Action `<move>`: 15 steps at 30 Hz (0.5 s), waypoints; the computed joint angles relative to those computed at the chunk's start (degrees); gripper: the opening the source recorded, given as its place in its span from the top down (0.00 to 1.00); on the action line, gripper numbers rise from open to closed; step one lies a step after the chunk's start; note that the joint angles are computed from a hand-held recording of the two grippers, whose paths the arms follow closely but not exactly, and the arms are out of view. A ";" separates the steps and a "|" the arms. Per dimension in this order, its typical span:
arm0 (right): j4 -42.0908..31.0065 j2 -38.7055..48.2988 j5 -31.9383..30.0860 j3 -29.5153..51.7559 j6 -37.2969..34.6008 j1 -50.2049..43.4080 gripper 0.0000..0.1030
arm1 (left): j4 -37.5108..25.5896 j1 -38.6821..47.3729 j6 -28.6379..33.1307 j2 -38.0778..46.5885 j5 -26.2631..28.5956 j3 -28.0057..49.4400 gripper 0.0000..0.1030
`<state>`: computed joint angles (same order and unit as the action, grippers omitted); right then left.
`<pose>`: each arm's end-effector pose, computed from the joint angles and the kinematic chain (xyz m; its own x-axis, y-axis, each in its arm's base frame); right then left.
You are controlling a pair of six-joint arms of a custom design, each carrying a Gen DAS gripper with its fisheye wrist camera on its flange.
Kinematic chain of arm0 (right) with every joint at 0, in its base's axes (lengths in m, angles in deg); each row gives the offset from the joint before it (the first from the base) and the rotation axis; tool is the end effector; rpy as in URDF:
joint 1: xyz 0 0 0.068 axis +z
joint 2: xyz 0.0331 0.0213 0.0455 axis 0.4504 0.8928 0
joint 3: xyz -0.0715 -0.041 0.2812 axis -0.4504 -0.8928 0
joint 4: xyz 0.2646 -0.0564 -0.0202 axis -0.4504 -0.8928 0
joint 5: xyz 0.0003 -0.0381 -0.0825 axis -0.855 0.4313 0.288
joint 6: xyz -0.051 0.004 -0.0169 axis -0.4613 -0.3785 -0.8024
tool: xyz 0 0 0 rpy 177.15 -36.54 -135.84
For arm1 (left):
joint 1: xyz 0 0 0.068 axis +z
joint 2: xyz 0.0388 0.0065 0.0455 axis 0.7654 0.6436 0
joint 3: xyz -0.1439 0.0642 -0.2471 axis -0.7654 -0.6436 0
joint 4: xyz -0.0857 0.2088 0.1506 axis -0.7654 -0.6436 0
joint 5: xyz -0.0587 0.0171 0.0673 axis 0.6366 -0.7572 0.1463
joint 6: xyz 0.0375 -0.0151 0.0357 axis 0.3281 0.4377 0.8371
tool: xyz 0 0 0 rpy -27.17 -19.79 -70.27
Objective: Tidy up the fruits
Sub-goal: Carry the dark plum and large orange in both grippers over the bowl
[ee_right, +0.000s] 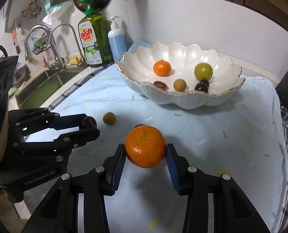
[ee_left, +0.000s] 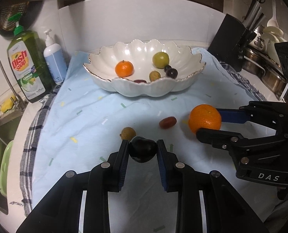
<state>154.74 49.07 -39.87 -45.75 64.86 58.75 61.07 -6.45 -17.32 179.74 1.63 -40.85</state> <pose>0.1974 0.1283 -0.0067 -0.6173 -0.3880 -0.6845 -0.5959 0.7986 0.0847 0.1680 -0.2202 0.0154 -0.7449 0.1199 -0.6564 0.1330 0.9907 0.0300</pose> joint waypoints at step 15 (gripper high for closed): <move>-0.87 -13.65 0.18 -5.68 0.63 -1.53 0.58 | -6.55 -3.05 0.56 -12.87 -10.53 -1.46 0.72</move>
<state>153.87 35.41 -39.69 -51.44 65.49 57.22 54.52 -9.51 -16.77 166.87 -8.91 -42.32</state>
